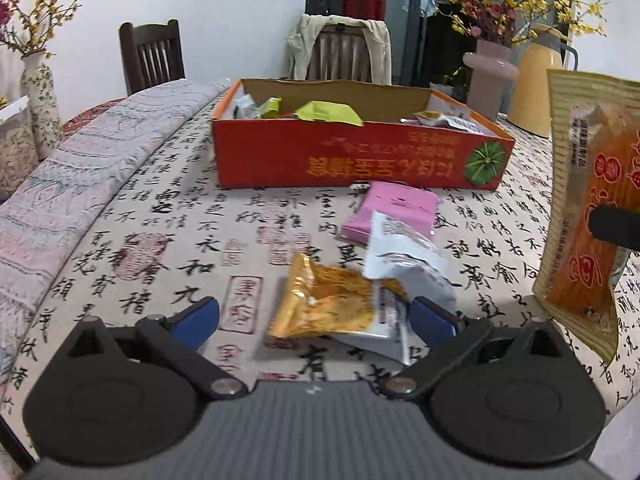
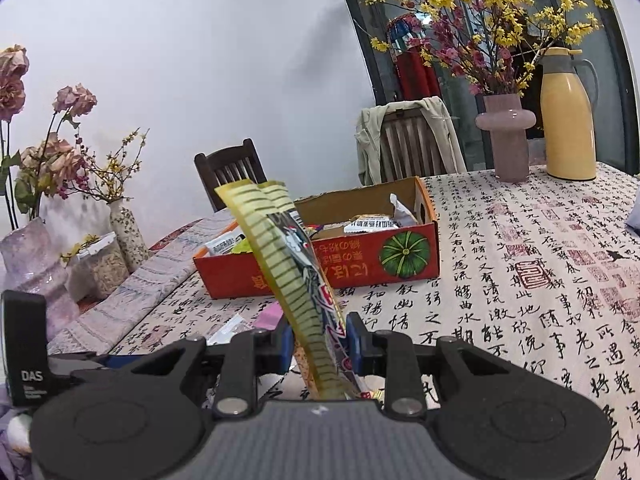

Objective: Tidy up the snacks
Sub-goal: 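Grasp the gold-and-white wrapped snack with the left gripper while the right gripper holds its packet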

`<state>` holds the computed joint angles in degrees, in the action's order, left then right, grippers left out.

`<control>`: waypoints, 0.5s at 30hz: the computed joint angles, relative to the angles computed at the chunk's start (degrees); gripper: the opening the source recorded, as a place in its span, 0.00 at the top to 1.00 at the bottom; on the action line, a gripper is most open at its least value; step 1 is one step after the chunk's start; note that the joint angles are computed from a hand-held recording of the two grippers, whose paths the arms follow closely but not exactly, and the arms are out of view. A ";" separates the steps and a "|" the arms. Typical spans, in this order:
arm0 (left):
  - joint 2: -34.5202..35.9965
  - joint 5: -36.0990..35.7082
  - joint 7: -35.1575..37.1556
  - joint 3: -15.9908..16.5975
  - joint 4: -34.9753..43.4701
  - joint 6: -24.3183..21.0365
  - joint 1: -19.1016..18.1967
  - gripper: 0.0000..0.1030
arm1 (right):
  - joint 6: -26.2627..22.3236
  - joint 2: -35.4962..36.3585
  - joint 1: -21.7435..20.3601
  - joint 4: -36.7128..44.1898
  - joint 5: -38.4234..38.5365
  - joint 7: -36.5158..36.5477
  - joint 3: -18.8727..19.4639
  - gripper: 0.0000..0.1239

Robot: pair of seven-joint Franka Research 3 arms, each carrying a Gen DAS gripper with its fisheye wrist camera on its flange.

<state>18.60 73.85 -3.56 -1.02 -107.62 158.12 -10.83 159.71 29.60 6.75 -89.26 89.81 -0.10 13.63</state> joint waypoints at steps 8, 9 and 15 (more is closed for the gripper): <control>2.95 -3.45 4.51 0.33 3.02 -1.38 -1.34 0.28 | -0.93 0.26 -0.31 0.02 0.00 0.51 0.00 0.79; 2.85 -2.93 4.10 0.58 2.85 -0.86 -1.49 0.32 | -1.09 0.35 -0.37 0.12 -0.11 0.64 -0.02 0.79; 2.00 -0.14 1.08 1.20 1.82 0.03 -1.86 0.49 | -1.46 0.41 -0.57 0.10 0.02 0.60 0.14 0.79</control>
<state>20.60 73.71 -2.48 0.18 -105.80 158.15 -12.69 158.25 30.00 6.18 -89.16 89.84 0.49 13.76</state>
